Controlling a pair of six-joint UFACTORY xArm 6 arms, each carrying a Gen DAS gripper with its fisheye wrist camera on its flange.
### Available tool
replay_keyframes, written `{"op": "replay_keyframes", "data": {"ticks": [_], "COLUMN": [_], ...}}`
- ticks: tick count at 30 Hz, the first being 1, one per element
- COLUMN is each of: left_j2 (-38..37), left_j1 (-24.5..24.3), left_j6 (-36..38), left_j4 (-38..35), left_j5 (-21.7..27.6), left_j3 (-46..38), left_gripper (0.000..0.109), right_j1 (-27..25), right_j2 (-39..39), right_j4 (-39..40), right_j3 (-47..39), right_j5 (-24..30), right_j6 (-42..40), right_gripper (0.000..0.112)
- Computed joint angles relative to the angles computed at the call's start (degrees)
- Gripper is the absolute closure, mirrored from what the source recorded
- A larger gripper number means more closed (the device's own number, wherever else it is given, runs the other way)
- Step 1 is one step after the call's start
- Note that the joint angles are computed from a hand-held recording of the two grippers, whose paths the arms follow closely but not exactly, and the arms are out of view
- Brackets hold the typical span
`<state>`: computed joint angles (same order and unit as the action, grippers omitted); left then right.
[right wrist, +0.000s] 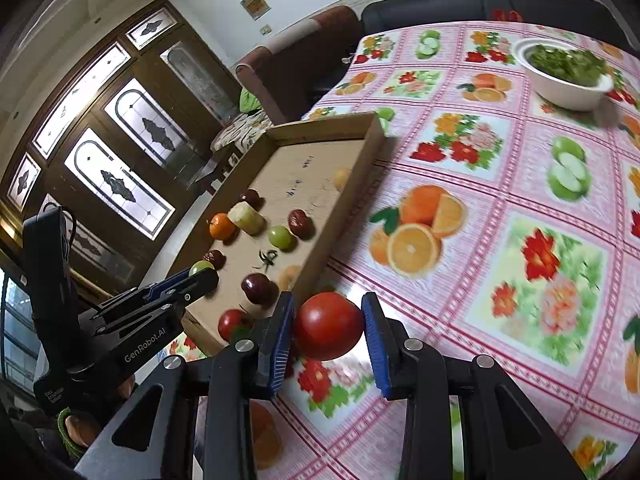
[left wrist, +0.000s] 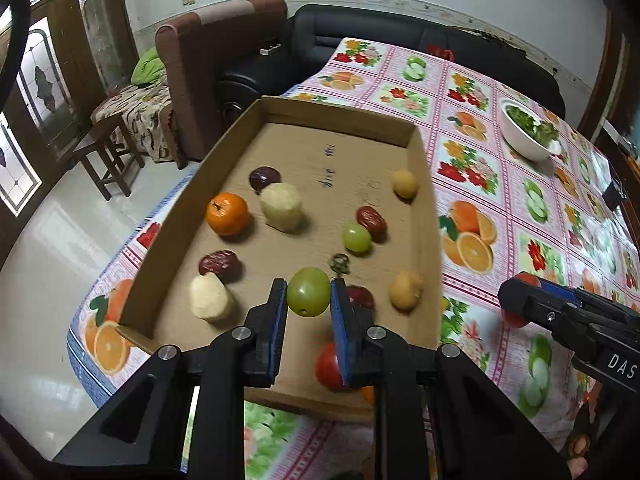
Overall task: Organize fruits
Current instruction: 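Carry the green grape and the red tomato over the cardboard tray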
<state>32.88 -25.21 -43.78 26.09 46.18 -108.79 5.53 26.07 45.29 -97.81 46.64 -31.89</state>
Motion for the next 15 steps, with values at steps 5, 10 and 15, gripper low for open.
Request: {"op": "replay_keyframes", "data": {"ticks": [5,10,15], "left_j2": [1.1,4.2,9.1], "left_j1": [0.6,1.2,1.8], "left_j6": [0.5,2.5,4.4], "left_j4": [0.5,0.4,0.5], "left_j5": [0.8,2.7,5.8], "left_j3": [-1.7,-6.8,-14.7], "left_gripper": [0.090,0.090,0.090], "right_j1": [0.9,1.5,2.0], "right_j2": [3.0,6.8,12.2], "right_j4": [-0.9,-1.8,-4.0], "right_j3": [-4.9,-11.2,-20.1], "right_j5": [1.1,2.6,4.4], "right_j6": [1.0,2.7,5.5], "right_gripper": [0.078,0.078,0.078]}}
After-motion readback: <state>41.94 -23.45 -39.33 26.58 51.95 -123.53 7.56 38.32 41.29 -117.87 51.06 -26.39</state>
